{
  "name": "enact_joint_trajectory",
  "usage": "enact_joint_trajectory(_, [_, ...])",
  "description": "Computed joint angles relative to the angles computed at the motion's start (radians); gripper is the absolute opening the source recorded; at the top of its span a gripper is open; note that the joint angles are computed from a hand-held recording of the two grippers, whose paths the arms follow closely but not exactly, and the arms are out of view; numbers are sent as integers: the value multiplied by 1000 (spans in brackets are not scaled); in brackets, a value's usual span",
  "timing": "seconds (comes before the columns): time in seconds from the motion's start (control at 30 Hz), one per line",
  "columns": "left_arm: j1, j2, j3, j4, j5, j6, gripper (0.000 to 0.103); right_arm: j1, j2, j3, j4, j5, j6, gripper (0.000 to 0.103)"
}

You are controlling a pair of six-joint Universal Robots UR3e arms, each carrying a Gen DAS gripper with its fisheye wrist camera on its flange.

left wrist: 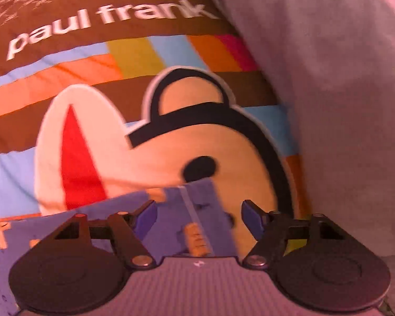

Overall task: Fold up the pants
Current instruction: 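Grasp the folded pants edge with the left gripper while the right gripper grasps beside it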

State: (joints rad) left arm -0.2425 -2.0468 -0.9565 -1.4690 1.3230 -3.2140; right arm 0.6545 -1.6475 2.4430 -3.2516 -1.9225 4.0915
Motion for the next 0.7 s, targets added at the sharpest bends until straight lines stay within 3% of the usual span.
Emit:
enact_joint_trajectory(0.2, [-74,-113,188,-108,32,-14,67,119,101,-222,223,-99,-163,17])
enact_joint_trajectory(0.37, [-120,-166,225,-140,65,-38,66,162,175,-335,295,-147,-242,17])
enact_joint_trajectory(0.47, [-134,-182,235,-152,94,-63,42,179,200,-365,314,-165,-275,17])
enact_joint_trajectory(0.53, [-137,-201,264,-176,125,-86,17,186,202,-378,333,-168,-286,17])
enact_joint_trajectory(0.6, [-121,-179,226,-158,113,-94,11,192,201,-385,346,-173,-284,17])
enact_joint_trajectory(0.7, [-77,-115,114,-102,61,-87,9,188,217,-399,356,-187,-270,29])
